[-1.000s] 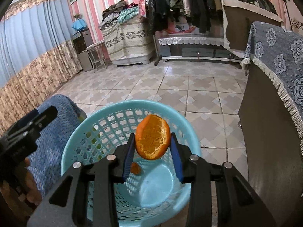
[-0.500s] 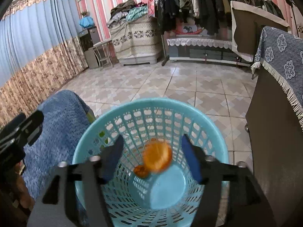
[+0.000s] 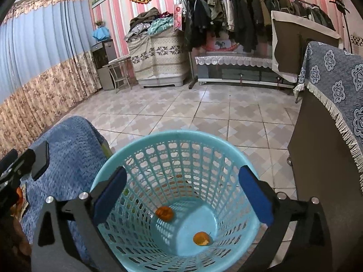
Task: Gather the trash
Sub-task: 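Move both empty grippers back toward the items on the bed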
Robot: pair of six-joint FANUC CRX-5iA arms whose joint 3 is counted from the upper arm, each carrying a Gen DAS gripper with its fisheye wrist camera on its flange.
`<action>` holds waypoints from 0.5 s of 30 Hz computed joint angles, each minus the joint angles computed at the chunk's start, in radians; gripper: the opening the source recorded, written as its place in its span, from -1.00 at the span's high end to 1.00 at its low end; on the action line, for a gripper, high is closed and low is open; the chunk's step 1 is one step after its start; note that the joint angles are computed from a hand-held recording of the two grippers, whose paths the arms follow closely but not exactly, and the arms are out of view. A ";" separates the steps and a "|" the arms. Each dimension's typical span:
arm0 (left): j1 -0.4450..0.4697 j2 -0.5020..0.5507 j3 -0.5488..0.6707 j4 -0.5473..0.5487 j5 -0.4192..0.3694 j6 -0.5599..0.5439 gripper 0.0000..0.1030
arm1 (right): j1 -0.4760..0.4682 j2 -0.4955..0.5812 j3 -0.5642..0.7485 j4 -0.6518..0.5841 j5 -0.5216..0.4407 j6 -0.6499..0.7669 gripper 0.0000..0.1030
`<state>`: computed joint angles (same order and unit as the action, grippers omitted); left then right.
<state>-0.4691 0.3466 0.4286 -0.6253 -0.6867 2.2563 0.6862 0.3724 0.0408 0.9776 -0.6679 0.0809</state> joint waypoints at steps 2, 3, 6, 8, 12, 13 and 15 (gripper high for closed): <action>-0.003 -0.015 -0.015 -0.020 -0.008 0.021 -0.89 | 0.003 0.000 0.002 0.002 -0.001 0.001 -0.88; -0.006 -0.022 -0.022 -0.033 -0.014 0.033 -0.89 | 0.004 -0.001 0.002 0.005 -0.001 -0.001 -0.88; -0.015 -0.037 -0.028 -0.071 -0.049 0.071 -0.89 | 0.009 -0.003 0.001 0.018 0.010 -0.007 -0.88; -0.014 -0.054 -0.042 -0.077 -0.071 0.081 -0.89 | 0.015 -0.003 0.005 0.020 0.011 -0.002 -0.88; -0.013 -0.102 -0.091 -0.103 -0.094 0.117 -0.89 | 0.034 0.002 0.019 0.006 0.010 0.006 -0.88; -0.013 -0.116 -0.104 -0.109 -0.103 0.124 -0.89 | 0.041 0.004 0.023 0.009 0.012 0.011 -0.88; -0.009 -0.144 -0.132 -0.108 -0.117 0.127 -0.89 | 0.052 0.005 0.021 0.030 0.015 0.009 -0.88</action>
